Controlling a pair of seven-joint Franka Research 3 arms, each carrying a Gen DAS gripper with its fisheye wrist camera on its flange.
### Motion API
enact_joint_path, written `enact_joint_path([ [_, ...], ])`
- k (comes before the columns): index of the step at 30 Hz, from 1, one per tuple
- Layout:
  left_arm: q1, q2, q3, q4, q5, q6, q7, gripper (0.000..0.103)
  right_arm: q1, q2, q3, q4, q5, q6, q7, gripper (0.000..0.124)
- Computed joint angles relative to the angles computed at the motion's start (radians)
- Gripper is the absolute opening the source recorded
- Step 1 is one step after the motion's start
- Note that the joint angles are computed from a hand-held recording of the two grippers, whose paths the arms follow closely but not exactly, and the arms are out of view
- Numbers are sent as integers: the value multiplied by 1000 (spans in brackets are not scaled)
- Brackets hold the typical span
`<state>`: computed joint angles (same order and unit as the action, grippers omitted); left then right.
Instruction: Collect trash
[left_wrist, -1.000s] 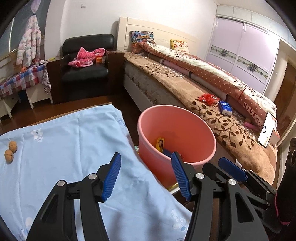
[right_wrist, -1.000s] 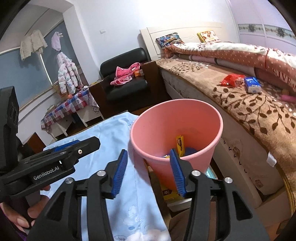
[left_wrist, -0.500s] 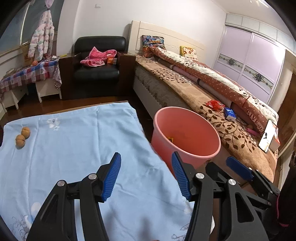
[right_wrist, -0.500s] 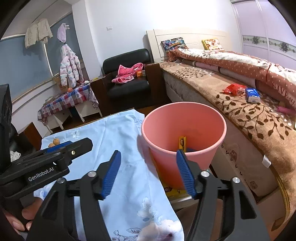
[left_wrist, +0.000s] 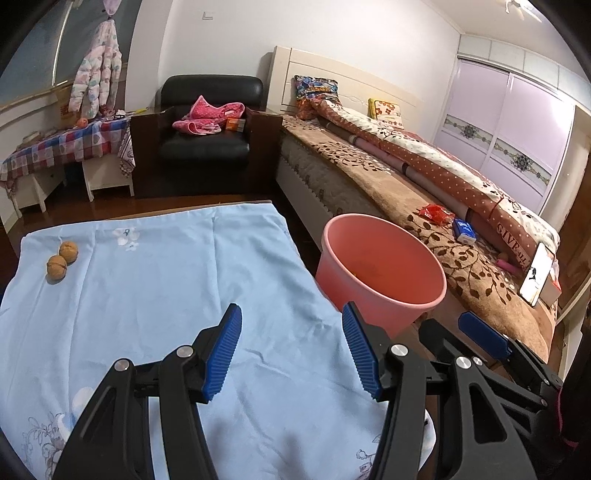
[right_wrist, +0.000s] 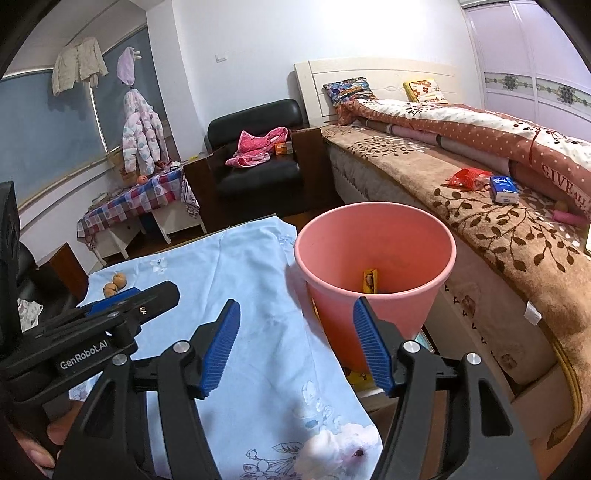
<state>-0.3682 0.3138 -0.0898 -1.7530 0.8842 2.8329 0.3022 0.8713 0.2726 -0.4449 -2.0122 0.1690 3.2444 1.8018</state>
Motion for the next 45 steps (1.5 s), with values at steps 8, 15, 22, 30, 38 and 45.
enact_joint_path([
  [8, -2, -20, 10, -26, 50, 1, -60, 56, 150, 19, -152, -8, 25, 17, 8, 64],
  [15, 1, -26, 7, -30, 94, -9, -104, 56, 191, 27, -179, -8, 101, 22, -41, 64],
  [22, 12, -21, -3, -34, 85, -3, -99, 56, 231, 36, -218, -7, 135, 17, -55, 64],
  [30, 11, -16, -1, -33, 74, 0, -89, 56, 225, 41, -213, -7, 140, 18, -58, 64],
  [38, 7, -8, 3, -30, 67, 0, -84, 56, 226, 41, -213, -5, 144, 15, -62, 64],
  [45, 5, -5, 6, -29, 69, -1, -84, 56, 226, 41, -214, -5, 137, 12, -58, 64],
])
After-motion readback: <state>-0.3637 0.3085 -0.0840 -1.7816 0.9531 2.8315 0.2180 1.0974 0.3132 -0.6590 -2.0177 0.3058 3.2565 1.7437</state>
